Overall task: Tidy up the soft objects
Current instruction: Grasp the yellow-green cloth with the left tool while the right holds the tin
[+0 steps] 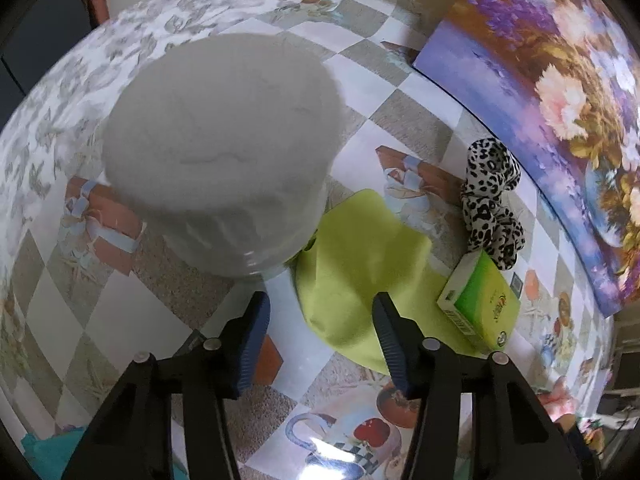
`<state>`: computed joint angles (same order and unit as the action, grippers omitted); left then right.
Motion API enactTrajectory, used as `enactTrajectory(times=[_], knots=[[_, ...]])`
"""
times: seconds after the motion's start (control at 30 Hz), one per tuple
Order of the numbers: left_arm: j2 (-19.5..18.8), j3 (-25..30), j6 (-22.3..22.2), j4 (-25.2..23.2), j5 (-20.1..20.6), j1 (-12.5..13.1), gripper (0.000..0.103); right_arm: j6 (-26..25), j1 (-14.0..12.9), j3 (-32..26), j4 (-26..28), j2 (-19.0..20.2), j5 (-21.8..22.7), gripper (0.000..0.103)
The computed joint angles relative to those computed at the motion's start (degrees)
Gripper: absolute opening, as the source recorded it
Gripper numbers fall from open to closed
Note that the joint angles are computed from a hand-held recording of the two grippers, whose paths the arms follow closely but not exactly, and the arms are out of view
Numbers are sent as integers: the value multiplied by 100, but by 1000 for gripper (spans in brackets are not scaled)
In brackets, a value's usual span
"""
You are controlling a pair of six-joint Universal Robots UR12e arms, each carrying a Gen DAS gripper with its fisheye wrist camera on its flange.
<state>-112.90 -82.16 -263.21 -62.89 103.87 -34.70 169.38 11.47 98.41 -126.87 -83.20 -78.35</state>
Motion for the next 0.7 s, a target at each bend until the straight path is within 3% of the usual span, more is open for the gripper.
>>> enactTrajectory(times=[0.4, 0.53, 0.7], knots=[[-350, 481, 1059, -106, -191, -66, 53, -16, 7, 11, -69, -23, 26, 49], [-512, 785, 1189, -617, 15, -113, 37, -31, 12, 9, -62, -23, 22, 49], [-621, 918, 1347, -586, 100, -150, 18, -25, 17, 11, -62, -24, 18, 49]])
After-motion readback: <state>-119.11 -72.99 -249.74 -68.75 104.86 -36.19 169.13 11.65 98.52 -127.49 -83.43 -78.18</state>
